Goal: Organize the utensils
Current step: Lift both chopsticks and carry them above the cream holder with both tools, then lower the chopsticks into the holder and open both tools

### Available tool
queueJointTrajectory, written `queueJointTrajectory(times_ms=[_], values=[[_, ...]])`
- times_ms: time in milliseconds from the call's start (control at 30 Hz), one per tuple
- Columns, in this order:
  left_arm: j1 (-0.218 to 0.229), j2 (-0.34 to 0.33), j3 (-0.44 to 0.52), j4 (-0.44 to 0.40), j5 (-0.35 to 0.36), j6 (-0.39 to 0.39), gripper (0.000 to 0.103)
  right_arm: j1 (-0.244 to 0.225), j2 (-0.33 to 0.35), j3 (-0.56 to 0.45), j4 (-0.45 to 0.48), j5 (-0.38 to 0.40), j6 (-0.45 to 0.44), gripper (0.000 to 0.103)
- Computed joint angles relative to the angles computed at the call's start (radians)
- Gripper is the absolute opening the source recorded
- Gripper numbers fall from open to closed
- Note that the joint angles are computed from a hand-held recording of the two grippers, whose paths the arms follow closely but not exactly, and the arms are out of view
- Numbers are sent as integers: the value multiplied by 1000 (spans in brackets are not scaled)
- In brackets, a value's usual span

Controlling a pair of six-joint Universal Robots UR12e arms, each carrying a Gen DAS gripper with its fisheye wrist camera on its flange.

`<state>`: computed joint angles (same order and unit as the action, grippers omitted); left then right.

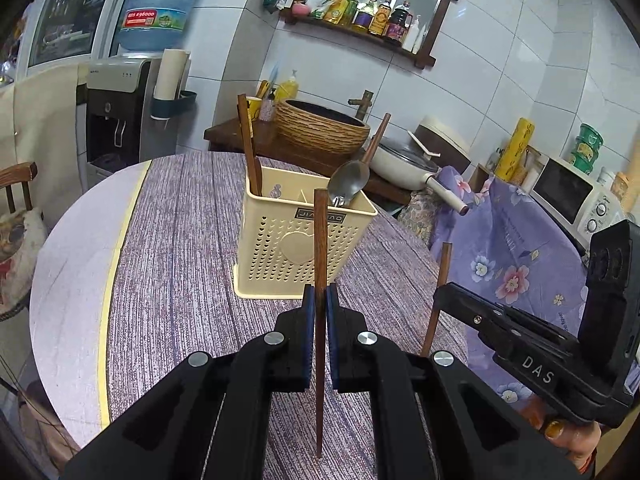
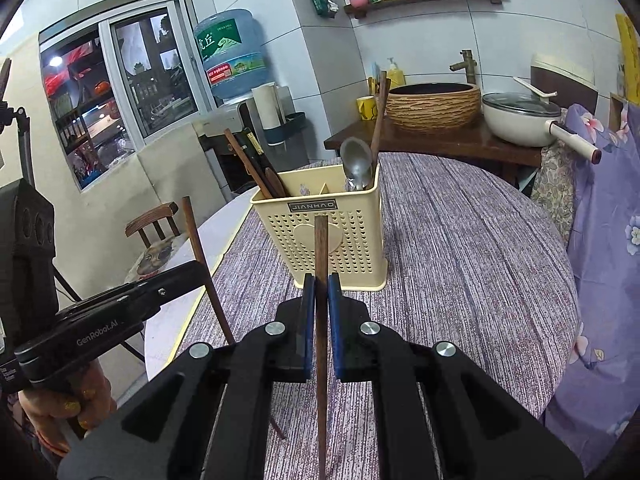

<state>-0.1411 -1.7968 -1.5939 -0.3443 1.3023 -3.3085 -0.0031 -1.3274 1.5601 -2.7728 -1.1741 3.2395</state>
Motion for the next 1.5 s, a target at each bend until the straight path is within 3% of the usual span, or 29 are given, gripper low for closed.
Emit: queueJointTrajectory(times_ms=[333,733,1167,1333,1500], values=[[2,6,0,29,0,-5,7,-14,-13,7,-21,30,18,8],[6,-11,65,34,5,16,6,2,6,-70,-40,-4,-24,8],[-2,-92,312,-12,110,30,6,4,106,-367,65,-37,-28,8],[-19,-141,402,-14,194,29,6,15,160,-480,46,-108,-24,8],[-30,-176,414,-12,227,10,6,23,202,-511,49,-139,-18,8]])
